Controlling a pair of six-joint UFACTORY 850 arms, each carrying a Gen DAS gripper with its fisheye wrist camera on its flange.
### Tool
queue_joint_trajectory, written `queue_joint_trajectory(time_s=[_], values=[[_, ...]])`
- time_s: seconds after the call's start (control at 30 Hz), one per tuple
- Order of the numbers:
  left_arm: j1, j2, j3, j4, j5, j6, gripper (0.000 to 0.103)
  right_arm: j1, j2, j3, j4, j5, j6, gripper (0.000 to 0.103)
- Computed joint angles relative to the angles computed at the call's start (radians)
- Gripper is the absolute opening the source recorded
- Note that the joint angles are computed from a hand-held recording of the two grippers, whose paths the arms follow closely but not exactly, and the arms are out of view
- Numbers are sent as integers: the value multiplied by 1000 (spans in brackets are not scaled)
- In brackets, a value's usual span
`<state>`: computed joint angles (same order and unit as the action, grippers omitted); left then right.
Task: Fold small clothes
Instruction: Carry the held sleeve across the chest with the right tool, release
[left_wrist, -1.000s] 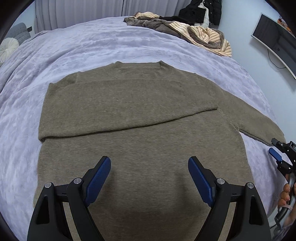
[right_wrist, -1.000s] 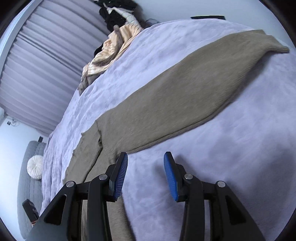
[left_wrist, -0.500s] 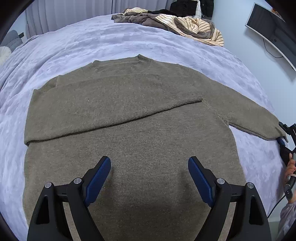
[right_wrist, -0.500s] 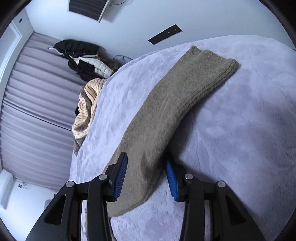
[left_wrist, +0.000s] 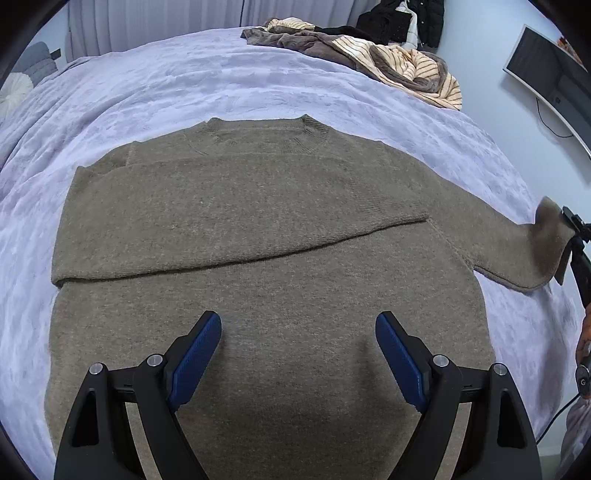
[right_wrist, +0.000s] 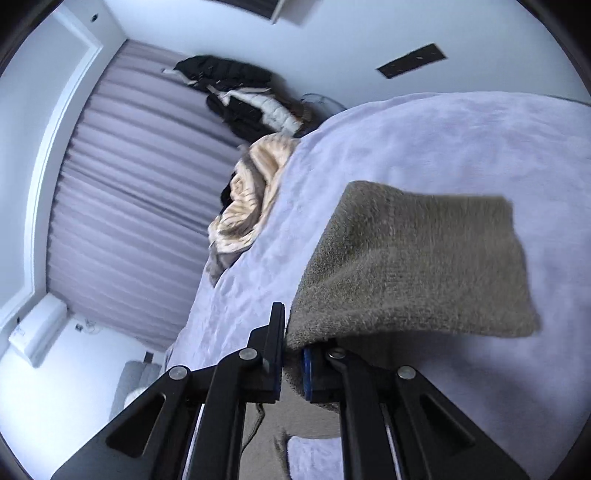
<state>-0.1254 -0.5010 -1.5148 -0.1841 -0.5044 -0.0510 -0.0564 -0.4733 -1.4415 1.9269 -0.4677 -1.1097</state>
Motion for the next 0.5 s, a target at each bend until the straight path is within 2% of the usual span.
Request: queue_joint_trajectory(time_s=[0.1,0.23,0.4,0.5], values=[[30,13,20,-53,30,35,86,73,-73,-150,-207,4,82,9],[74,31,46,-140,66,114,86,194,-206,-385,-590,-23,280,9],[131,34,63,-158,87,118,86,341,-412,-685,-983,-146,517,9],[165,34,75,-180,85,132,86,403,-567,-902,-1201,-261,704,9]])
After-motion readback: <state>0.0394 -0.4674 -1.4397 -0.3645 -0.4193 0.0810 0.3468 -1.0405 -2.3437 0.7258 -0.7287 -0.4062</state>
